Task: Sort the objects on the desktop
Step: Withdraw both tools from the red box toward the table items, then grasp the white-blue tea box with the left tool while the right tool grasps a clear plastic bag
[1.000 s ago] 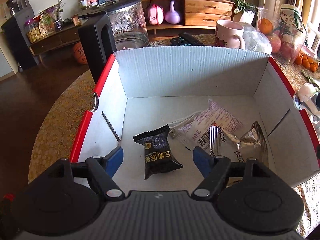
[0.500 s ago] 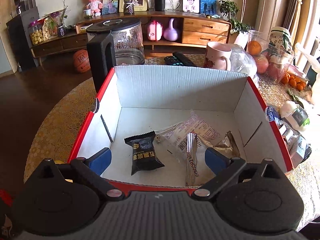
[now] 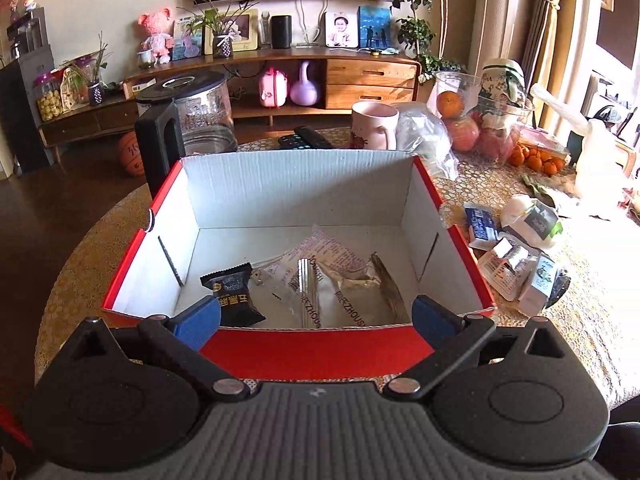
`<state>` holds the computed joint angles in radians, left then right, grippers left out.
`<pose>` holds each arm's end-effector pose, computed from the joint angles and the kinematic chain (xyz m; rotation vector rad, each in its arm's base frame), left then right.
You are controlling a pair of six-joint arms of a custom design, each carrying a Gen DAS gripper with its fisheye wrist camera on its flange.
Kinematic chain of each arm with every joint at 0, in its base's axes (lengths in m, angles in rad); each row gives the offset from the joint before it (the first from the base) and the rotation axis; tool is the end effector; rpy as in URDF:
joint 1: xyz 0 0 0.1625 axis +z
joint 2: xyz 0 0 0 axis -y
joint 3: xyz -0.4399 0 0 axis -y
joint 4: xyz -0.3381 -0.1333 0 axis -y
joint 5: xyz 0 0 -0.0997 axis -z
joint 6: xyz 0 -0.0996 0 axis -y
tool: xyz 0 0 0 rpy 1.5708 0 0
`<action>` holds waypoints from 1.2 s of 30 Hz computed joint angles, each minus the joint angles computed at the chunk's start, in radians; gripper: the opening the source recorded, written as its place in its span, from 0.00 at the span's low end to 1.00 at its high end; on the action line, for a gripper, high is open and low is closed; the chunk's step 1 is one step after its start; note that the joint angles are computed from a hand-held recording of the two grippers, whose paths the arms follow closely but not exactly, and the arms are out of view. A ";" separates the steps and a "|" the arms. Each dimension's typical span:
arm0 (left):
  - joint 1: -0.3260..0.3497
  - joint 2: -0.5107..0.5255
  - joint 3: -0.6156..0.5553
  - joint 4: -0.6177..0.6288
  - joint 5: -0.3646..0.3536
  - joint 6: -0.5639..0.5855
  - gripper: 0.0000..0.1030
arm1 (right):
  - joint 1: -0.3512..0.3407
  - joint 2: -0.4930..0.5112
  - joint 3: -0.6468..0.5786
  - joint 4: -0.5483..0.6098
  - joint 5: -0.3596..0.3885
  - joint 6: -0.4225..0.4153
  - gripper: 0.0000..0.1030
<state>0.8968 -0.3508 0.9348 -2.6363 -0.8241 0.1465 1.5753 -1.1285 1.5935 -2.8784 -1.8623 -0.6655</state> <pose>-0.3531 -0.7641 0.1086 0.7516 2.3116 -0.8206 0.1075 -0.6276 0.4194 0.6532 -2.3666 0.9217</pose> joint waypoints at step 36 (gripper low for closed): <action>-0.063 0.257 -0.173 0.033 -0.324 0.141 0.99 | -0.160 0.058 -0.012 -0.126 -0.009 0.023 0.73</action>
<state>0.8333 -0.0941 0.7617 -2.6033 -1.1483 0.2871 1.4157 -1.0703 1.5813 -3.0047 -1.8716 -0.6427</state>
